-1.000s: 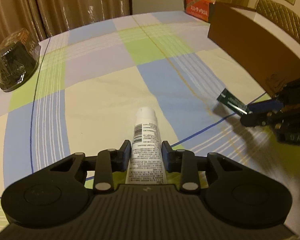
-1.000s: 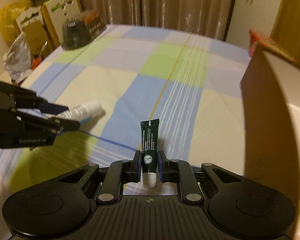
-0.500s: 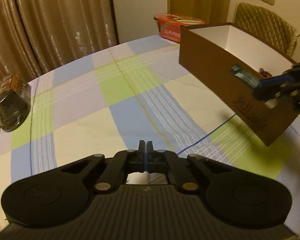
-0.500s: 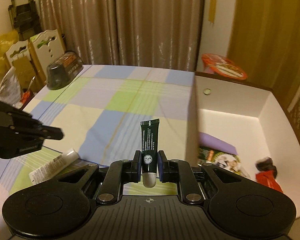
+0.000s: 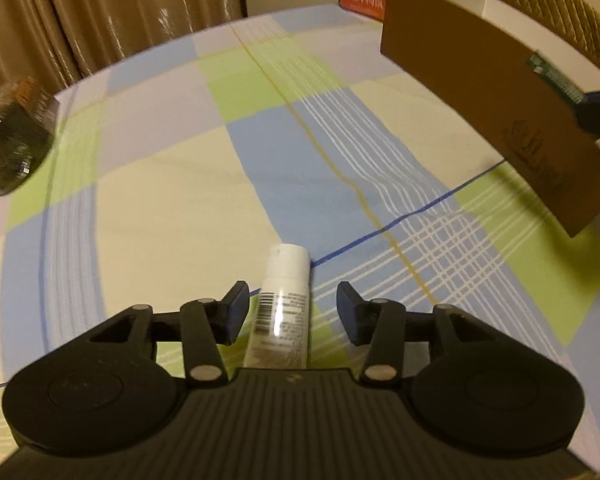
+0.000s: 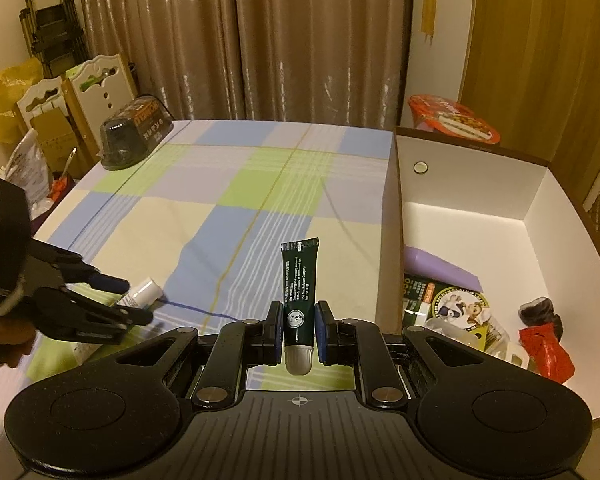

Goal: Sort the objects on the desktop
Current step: 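Carry the dark green tube and white tube with both tools over the brown box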

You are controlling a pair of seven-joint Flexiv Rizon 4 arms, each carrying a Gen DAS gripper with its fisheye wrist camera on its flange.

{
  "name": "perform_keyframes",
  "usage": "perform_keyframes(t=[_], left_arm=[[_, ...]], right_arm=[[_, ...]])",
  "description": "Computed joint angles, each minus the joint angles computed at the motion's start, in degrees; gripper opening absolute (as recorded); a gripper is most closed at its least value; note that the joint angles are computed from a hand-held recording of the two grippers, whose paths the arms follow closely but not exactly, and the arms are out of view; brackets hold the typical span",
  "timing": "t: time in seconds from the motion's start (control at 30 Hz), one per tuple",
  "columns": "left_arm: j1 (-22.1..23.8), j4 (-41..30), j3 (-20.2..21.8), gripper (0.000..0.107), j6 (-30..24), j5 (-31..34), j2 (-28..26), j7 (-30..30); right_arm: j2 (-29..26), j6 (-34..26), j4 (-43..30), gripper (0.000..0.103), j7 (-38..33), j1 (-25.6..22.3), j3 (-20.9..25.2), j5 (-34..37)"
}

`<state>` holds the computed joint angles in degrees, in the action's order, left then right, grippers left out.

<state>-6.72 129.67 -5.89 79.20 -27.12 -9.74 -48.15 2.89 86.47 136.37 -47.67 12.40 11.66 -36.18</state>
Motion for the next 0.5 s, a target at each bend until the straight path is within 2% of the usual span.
perform_keyframes(t=[0.1, 0.2, 0.33, 0.5], left_arm=[[0.6, -0.5, -0.8, 0.039, 0.5, -0.9, -1.7, 0.6], [1.3, -0.5, -1.6, 0.026, 0.8, -2.4, -2.3, 1.2], [1.6, -0.4, -2.2, 0.024, 0.2, -3.9, -1.5, 2.1], [0.5, 0.2, -3.9, 0.024, 1.0, -9.8, 1.1, 7.0]], right_arm=[[0.3, -0.7, -0.1, 0.015, -0.1, 0.0, 0.1, 0.2], [0.3, -0.9, -0.2, 0.015, -0.1, 0.0, 0.1, 0.3], [0.0, -0.1, -0.4, 0.015, 0.7, -0.2, 0.0, -0.8], [0.4, 2.2, -0.4, 0.015, 3.4, -1.9, -0.4, -4.9]])
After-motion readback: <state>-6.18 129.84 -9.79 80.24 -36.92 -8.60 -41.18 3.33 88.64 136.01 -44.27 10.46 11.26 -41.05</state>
